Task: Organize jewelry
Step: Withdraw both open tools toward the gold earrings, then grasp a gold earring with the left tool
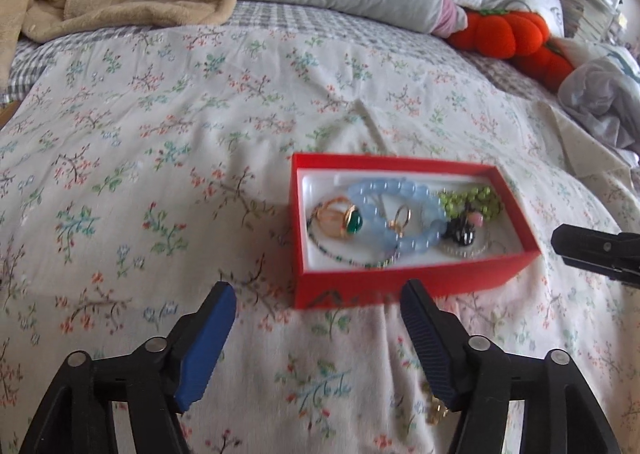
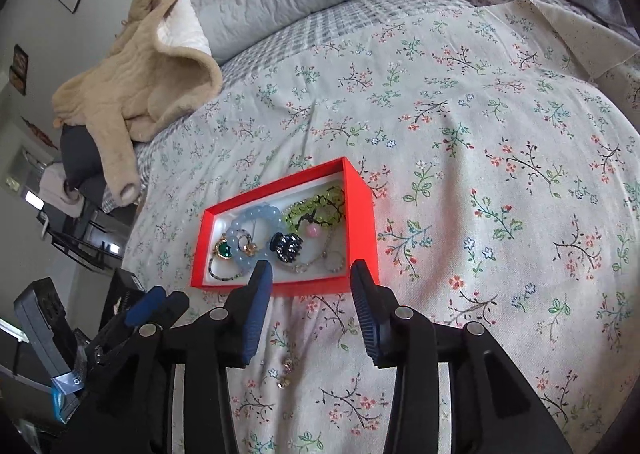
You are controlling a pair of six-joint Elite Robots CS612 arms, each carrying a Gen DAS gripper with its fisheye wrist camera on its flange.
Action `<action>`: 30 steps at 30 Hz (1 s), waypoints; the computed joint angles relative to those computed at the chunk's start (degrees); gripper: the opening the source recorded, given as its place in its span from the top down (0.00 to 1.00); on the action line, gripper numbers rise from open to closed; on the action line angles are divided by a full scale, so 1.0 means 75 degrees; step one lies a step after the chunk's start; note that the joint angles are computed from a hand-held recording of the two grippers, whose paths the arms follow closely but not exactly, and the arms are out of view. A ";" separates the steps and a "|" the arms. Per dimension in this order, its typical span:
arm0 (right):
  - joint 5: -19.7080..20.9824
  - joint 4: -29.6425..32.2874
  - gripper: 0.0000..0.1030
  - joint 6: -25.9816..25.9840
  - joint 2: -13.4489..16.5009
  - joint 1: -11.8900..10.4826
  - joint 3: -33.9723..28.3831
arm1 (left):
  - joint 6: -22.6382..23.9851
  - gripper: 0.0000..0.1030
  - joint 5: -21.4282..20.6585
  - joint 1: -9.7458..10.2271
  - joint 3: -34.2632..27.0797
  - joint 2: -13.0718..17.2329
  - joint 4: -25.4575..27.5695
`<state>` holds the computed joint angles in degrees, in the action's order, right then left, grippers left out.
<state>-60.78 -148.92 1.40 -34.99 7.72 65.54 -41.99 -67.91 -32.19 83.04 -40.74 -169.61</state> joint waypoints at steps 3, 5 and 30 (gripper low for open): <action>-0.0128 0.0208 0.54 -0.0302 -0.0136 0.0021 0.0199 | -0.0073 0.24 0.0033 -0.0065 0.0130 -0.0062 0.0146; -0.0176 0.0363 0.52 -0.0530 -0.0207 0.0038 0.0306 | -0.0157 0.20 -0.0015 -0.0097 0.0206 -0.0085 0.0204; -0.1976 0.0351 0.41 -0.1812 -0.0472 0.0252 0.1024 | 0.1184 0.35 -0.1477 -0.0361 0.0039 0.0241 -0.0091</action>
